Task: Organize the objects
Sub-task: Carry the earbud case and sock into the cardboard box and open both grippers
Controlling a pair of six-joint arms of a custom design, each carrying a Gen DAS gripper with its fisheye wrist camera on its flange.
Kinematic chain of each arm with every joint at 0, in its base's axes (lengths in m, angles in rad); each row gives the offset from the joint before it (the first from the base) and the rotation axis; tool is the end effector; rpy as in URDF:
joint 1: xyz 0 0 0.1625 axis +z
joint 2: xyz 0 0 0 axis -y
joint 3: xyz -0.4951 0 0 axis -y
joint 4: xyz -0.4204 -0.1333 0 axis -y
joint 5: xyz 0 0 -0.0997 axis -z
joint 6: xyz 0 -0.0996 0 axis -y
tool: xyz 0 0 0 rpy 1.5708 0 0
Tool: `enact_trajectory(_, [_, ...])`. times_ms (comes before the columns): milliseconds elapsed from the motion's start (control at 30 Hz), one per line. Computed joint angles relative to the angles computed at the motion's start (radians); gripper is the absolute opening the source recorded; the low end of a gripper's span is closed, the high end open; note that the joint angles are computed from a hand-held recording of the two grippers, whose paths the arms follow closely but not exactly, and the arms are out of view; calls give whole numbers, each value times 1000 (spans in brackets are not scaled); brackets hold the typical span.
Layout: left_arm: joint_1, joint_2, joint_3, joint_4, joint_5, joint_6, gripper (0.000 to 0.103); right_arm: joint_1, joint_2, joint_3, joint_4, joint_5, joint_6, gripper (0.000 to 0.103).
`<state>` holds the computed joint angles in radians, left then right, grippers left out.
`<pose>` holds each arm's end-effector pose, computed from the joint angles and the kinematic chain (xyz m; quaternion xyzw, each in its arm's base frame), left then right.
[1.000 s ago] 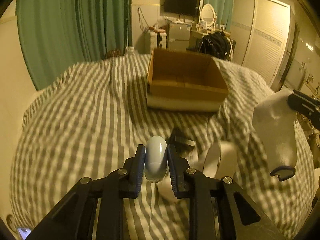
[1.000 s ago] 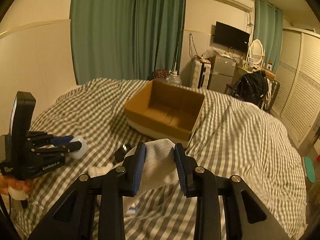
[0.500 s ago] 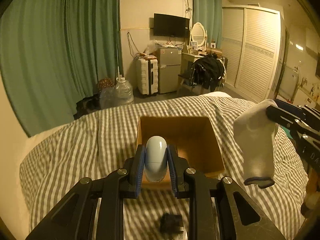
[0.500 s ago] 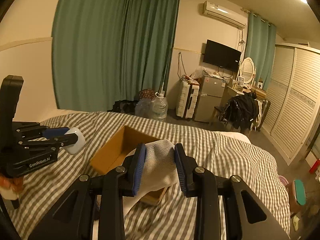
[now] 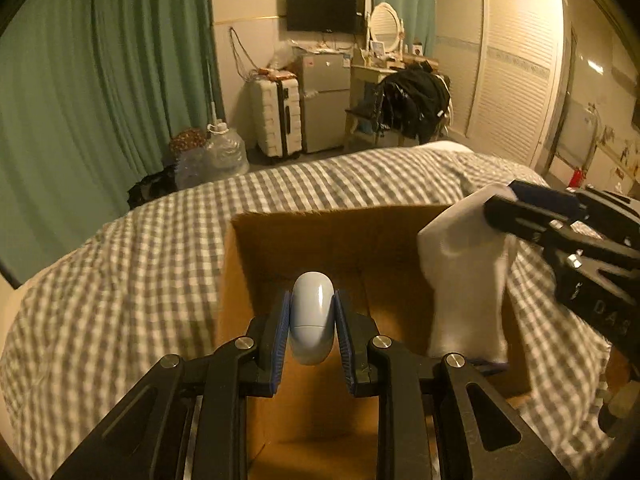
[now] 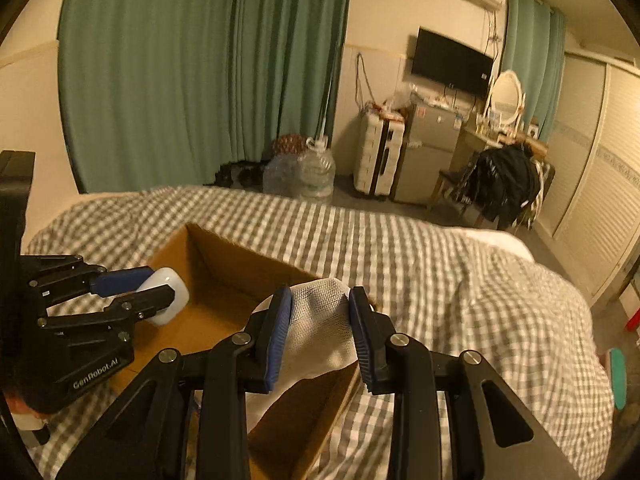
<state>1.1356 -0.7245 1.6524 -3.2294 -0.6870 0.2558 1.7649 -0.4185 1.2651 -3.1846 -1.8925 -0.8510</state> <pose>-0.1209 -0.7589 0.1737 0.1422 0.8461 -0.3574 0.3689 0.2674 -0.8323 0.0500 0.4049 -0.8231 0.3018 0.2597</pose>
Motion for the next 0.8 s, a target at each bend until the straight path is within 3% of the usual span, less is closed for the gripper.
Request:
enact_trajectory(267, [34,20,-13,53,-26,-22,23,-22,12,-12,49,2,22,33])
enact_trajectory(333, [30,8,-1,70,-27,-39,25,-17,-3,12,12,12,27,57])
enact_trajectory(367, [26,4,4,73,-22,-43,26,-15,-10,23,-2,14,32,62])
enact_trajectory(400, [19,-1,14,59,-13,-39,34,-14,-18,35,-14,17,39,64])
enact_trajectory(433, [11,-7,25,45,-6,-36,51,-12,-31,52,-25,23,48,64])
enact_trajectory(533, [-18,-37,70,-18,-3,-19,80,-3,-67,90,-25,28,80,73])
enact_trajectory(800, [-133,-136,214,-166,106,23,94,29,-208,281,-86,63,73,86])
